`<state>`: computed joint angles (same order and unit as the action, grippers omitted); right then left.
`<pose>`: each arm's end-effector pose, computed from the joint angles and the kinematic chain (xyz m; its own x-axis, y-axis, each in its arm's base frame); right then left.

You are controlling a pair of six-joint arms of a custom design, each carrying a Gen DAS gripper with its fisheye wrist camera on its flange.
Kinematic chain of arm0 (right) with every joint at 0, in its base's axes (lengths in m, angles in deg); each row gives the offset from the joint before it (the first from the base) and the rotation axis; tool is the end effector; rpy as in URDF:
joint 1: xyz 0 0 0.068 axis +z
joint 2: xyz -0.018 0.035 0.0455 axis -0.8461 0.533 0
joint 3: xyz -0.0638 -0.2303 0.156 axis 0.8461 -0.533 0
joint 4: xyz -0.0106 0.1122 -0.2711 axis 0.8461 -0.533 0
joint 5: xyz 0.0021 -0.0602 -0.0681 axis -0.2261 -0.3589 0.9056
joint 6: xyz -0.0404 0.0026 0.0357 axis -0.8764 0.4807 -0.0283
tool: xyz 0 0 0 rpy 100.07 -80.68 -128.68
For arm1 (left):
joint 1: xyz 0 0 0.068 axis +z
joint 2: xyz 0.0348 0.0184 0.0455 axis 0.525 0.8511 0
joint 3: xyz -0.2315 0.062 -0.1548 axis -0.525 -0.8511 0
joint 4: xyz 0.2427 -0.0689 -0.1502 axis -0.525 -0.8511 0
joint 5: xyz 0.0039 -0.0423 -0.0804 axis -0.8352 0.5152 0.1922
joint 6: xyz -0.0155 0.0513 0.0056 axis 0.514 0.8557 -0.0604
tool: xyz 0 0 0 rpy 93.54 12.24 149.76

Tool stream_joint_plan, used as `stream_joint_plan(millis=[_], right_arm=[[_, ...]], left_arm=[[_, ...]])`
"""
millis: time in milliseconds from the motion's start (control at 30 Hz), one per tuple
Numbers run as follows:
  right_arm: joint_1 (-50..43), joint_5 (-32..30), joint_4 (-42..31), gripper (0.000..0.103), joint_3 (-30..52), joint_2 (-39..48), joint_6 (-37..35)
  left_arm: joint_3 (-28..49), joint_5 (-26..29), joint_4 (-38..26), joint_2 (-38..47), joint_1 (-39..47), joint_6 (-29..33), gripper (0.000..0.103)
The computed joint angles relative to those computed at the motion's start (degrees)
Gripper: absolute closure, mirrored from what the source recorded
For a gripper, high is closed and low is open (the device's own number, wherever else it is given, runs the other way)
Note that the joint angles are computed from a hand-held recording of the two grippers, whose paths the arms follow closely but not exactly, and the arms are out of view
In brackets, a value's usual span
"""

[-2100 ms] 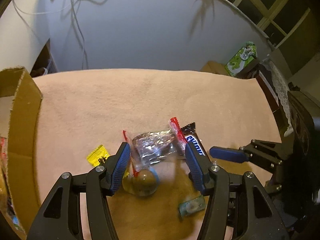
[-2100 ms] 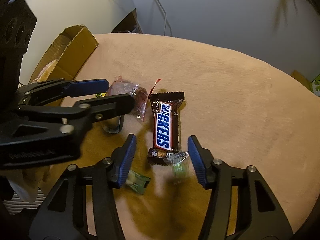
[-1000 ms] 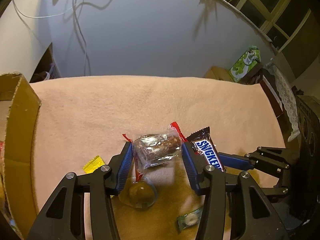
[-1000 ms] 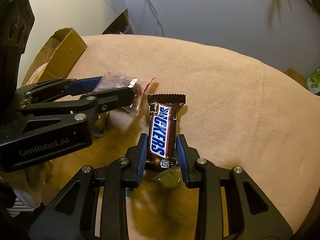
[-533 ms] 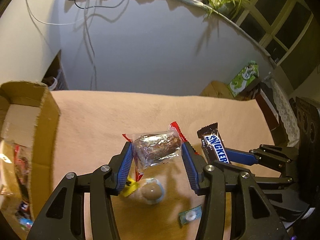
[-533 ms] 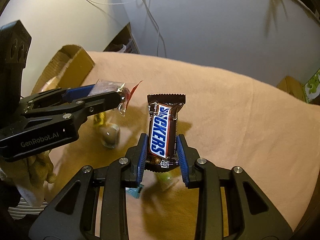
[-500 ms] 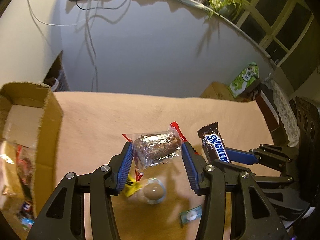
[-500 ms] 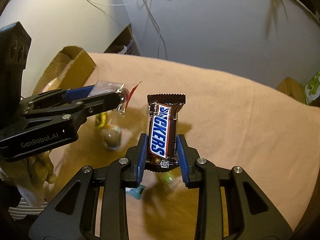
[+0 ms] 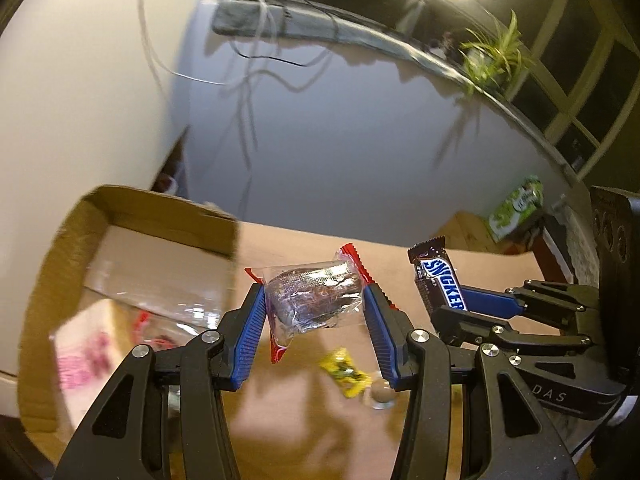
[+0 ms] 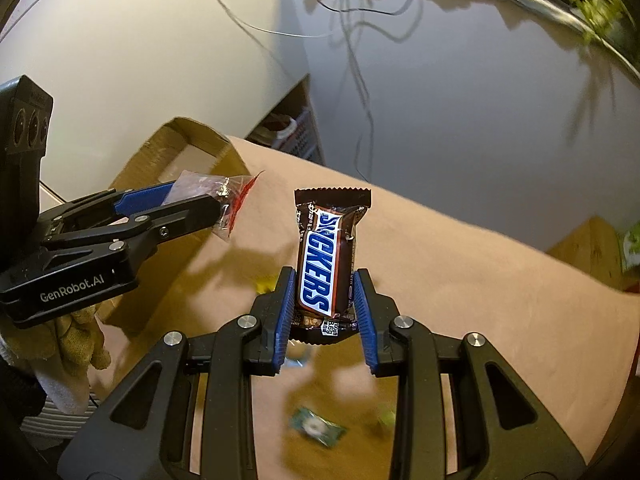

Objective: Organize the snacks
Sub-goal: 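Carry the brown candy and Snickers bar into the box and release both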

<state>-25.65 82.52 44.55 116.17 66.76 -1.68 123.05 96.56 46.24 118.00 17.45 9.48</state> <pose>0.3292 0.2096 0.1810 -0.8542 -0.2477 -0.4572 -0.3587 0.9173 0.1730 0.3053 -0.0838 0.1774 -0.8030 -0.0403 -0.5946 0.1635 0.9446 -0.2847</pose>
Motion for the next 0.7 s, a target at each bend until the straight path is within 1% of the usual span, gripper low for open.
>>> stream_joint_plan(millis=[467,700], right_arm=[[6.0,-1.4,-3.7,0.072,18.5,13.6,-1.3],[8.2,-2.0,-6.2,0.072,26.8,19.7,-1.3]], left_arm=[[-3.6,0.8,-1.2,-4.4,12.0,3.3,0.055],[-4.1,1.0,-1.4,-4.4,15.6,4.4,0.055]])
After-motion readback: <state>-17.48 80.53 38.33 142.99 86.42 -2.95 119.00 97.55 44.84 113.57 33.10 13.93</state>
